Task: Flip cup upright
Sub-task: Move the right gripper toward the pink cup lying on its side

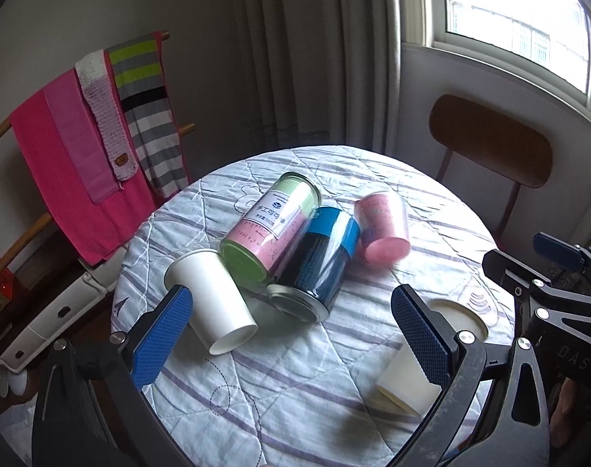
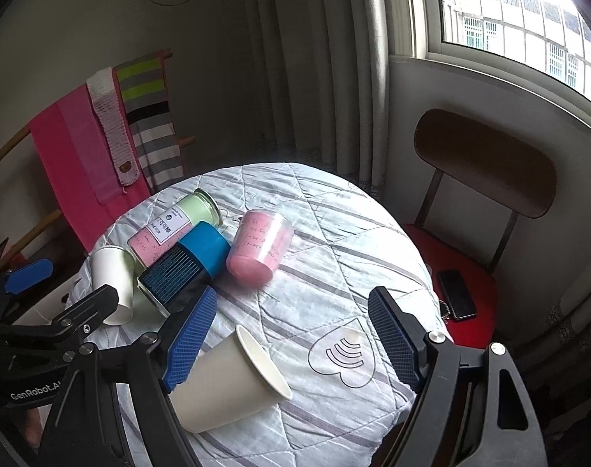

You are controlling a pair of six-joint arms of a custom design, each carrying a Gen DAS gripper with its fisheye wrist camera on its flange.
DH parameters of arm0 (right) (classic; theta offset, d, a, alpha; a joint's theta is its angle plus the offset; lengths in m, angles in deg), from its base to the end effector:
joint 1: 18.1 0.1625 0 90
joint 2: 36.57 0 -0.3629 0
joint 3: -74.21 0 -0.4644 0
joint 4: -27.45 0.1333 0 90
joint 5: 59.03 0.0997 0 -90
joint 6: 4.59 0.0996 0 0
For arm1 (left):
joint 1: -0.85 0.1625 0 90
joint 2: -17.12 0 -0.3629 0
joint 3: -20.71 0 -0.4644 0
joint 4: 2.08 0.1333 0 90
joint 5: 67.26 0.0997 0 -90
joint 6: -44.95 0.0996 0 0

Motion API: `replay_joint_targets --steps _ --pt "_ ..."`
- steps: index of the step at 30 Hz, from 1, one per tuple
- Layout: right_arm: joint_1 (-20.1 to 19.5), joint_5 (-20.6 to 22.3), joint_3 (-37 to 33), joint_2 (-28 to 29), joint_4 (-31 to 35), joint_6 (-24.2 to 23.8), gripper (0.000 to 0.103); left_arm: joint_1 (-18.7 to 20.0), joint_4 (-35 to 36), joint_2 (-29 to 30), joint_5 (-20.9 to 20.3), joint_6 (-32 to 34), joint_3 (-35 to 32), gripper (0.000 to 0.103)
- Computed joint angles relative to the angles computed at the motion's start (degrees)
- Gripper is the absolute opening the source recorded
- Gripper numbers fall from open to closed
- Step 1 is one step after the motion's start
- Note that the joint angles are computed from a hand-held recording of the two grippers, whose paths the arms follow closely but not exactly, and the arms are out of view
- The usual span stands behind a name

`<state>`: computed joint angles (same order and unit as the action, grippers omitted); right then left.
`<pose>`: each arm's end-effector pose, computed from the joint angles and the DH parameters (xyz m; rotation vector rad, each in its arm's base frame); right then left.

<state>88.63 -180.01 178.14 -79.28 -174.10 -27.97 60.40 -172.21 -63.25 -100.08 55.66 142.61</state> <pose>0.2569 -0.5698 0.0238 0.5199 -2.3188 1.0674 -0.0764 -0.5582 0.2324 0.3632 2.1080 -0.9212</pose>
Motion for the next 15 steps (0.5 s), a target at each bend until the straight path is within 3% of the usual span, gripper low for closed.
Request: replay_joint_targets --steps 9,15 --pt "-1.2 0.8 -7.5 1.8 12.9 4.0 0.082 3.6 0.2 5.6 -0.3 1.1 -7.1 0.103" --pt "-3.5 6.1 -15.1 2.7 31.8 14.5 0.081 4.9 -2.2 7.2 -0.8 2.8 -8.4 0.103"
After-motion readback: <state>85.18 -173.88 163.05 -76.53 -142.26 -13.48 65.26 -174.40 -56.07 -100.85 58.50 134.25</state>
